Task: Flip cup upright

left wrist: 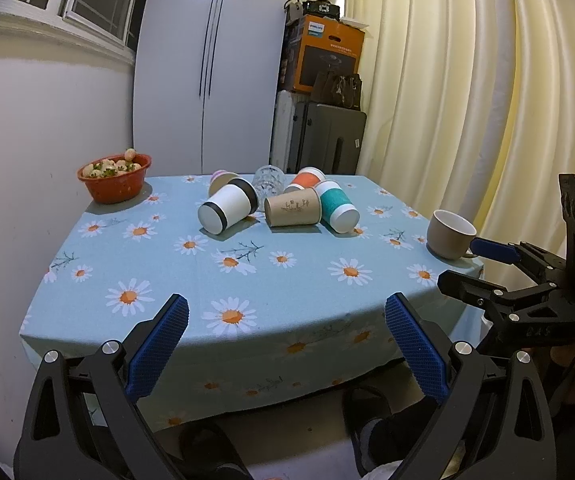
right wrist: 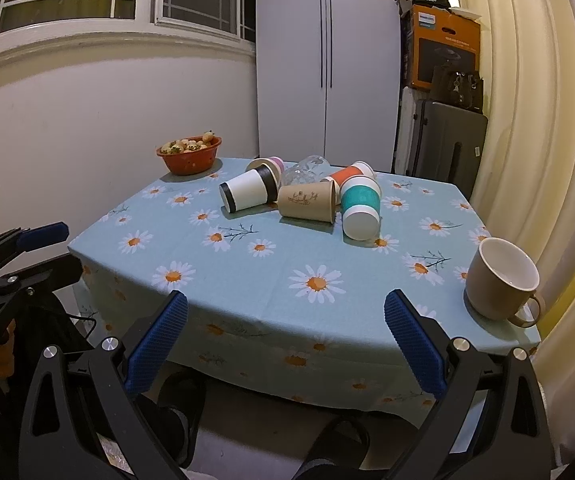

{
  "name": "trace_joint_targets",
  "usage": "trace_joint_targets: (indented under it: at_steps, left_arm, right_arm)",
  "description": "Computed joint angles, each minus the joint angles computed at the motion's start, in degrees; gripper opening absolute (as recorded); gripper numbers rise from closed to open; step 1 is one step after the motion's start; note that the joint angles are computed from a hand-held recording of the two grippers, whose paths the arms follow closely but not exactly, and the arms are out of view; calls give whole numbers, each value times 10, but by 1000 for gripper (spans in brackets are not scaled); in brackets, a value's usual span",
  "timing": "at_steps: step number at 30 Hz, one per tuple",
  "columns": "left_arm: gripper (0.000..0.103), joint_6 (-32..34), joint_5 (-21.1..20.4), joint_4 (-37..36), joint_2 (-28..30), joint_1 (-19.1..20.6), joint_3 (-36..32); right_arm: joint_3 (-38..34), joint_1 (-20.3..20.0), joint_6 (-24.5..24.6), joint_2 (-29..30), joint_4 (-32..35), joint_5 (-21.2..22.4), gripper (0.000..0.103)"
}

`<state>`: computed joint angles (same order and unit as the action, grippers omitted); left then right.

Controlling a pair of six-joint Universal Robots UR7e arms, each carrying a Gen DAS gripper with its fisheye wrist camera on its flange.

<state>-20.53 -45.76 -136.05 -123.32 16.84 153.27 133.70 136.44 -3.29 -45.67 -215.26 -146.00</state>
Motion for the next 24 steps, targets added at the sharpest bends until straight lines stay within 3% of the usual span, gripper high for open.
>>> trace_joint_targets:
  at_steps: [5,10,21,24]
  left_arm:
    - [96,13,-21,-13,28,20,-9]
    - [96,51,-47,-41,78,51,-28]
    - [96,202,-103,-105,272,203,-158]
    - [96,233,-110,-100,328,242,-211]
  right_arm:
    - [-3,-10,32,-17,49,10,98]
    - [-4,-38,73,-50,115,48,98]
    - [-49,-108,55,-94,188,135,98]
    - [-65,-133,58,-103,213,182,98]
